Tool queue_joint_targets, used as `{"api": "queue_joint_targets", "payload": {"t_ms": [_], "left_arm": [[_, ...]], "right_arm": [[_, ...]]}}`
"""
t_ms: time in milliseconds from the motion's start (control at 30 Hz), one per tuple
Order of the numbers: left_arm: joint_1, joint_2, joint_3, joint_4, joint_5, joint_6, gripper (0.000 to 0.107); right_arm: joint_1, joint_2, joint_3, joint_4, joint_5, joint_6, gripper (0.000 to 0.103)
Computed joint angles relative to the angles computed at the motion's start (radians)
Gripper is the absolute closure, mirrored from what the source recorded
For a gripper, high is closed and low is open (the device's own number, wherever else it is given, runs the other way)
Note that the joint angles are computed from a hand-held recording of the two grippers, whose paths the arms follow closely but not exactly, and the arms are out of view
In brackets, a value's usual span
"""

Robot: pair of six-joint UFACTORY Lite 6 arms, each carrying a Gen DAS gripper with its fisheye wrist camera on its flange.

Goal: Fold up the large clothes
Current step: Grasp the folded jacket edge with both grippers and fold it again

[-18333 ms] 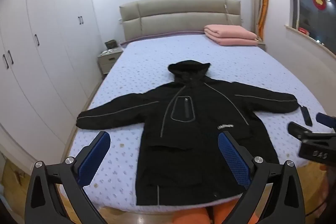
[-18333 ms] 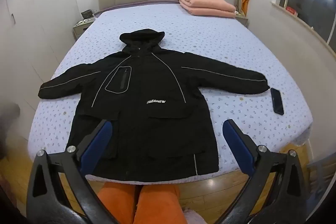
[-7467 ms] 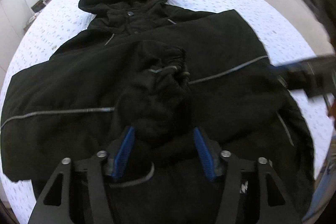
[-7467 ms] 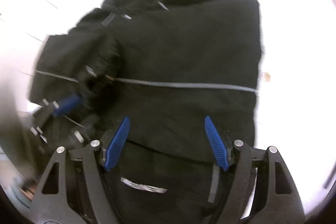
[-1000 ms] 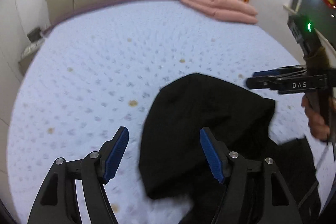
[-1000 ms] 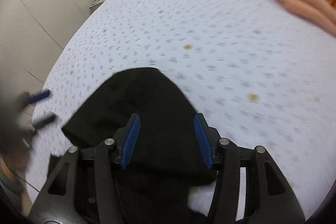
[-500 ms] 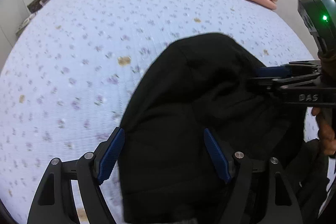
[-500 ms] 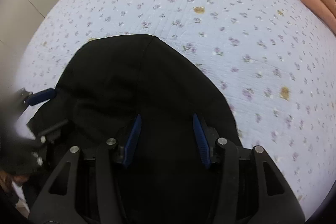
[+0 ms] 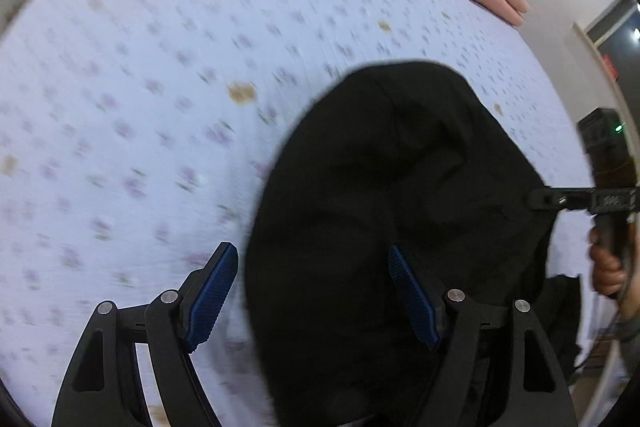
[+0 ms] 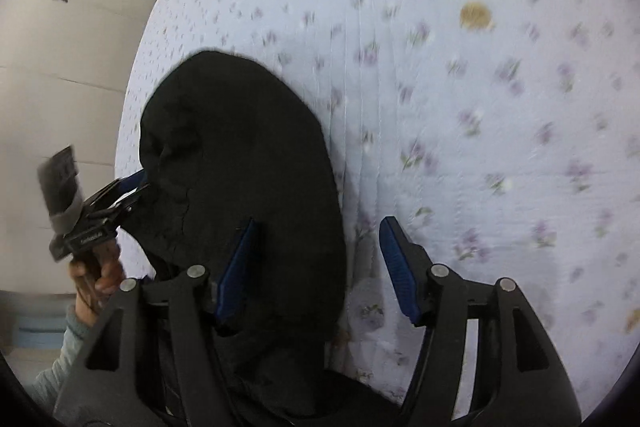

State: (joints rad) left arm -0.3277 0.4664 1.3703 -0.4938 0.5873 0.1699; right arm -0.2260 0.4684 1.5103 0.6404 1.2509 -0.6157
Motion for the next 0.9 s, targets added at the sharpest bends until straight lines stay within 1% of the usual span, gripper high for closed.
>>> {"api": "queue_joint_targets", "payload": {"t_ms": [67,100,133,200,267,300,333,367,400,433,567,633,700,767,800,867,900], "left_arm": [[-0.005,0.027,0.014,-0.048,-0.009,0.049,0.028],[-0.012,0.032,0.018,-0.042,-0.020,0.046,0.028],[-0.019,0.043,0.029,-0.040,-0.027,0.042,0.028],[-0.039,0.061,0.049,-0.008,-0.031,-0.010,0.029],[-0.068,0.064,0.060,0.076,-0.047,-0.109,0.031],[-0.081,0.050,0.049,0.104,-0.064,-0.142,0.044],[-0.101,0.021,0.030,0.155,-0.082,-0.190,0.061],[-0.114,0.002,0.019,0.208,-0.088,-0.236,0.069],[-0.133,-0.041,-0.003,0.282,-0.088,-0.298,0.081],[-0.148,-0.079,-0.020,0.324,-0.083,-0.338,0.085],[-0.235,-0.316,-0.140,0.554,-0.055,-0.576,0.086],[-0.320,-0.472,-0.200,0.697,0.004,-0.732,0.086],[-0.426,-0.605,-0.239,0.814,0.097,-0.863,0.086],[-0.595,-0.741,-0.264,0.927,0.247,-1.025,0.082],[-0.663,-0.777,-0.267,0.962,0.306,-1.082,0.081],[-0.865,-0.838,-0.259,1.035,0.476,-1.229,0.080],[-0.970,-0.874,-0.250,1.026,0.555,-1.264,0.080]], "right_arm": [[0.020,0.000,-0.002,0.019,0.016,-0.036,0.046],[0.039,0.007,0.007,0.019,0.021,-0.045,0.053],[0.062,0.019,0.015,0.016,0.024,-0.050,0.055],[0.104,0.023,0.015,0.013,0.005,-0.045,0.060],[0.112,0.029,0.017,0.032,0.007,-0.027,0.070],[0.111,0.017,0.004,0.039,0.000,-0.023,0.077],[0.103,-0.016,-0.030,0.041,-0.012,-0.034,0.084],[0.104,-0.048,-0.052,0.041,-0.023,-0.042,0.086],[0.101,-0.082,-0.073,0.035,-0.029,-0.052,0.088],[0.106,-0.134,-0.099,0.024,-0.039,-0.058,0.090],[0.127,-0.406,-0.211,-0.002,-0.041,-0.050,0.092],[0.131,-0.556,-0.248,-0.020,-0.021,-0.032,0.093],[0.117,-0.721,-0.283,-0.038,0.031,-0.010,0.093],[0.112,-0.864,-0.311,-0.062,0.083,0.013,0.093],[0.099,-0.966,-0.321,-0.086,0.137,0.021,0.093],[0.053,-1.110,-0.323,-0.102,0.241,0.006,0.093],[0.032,-1.187,-0.329,-0.093,0.294,-0.003,0.094]]}}
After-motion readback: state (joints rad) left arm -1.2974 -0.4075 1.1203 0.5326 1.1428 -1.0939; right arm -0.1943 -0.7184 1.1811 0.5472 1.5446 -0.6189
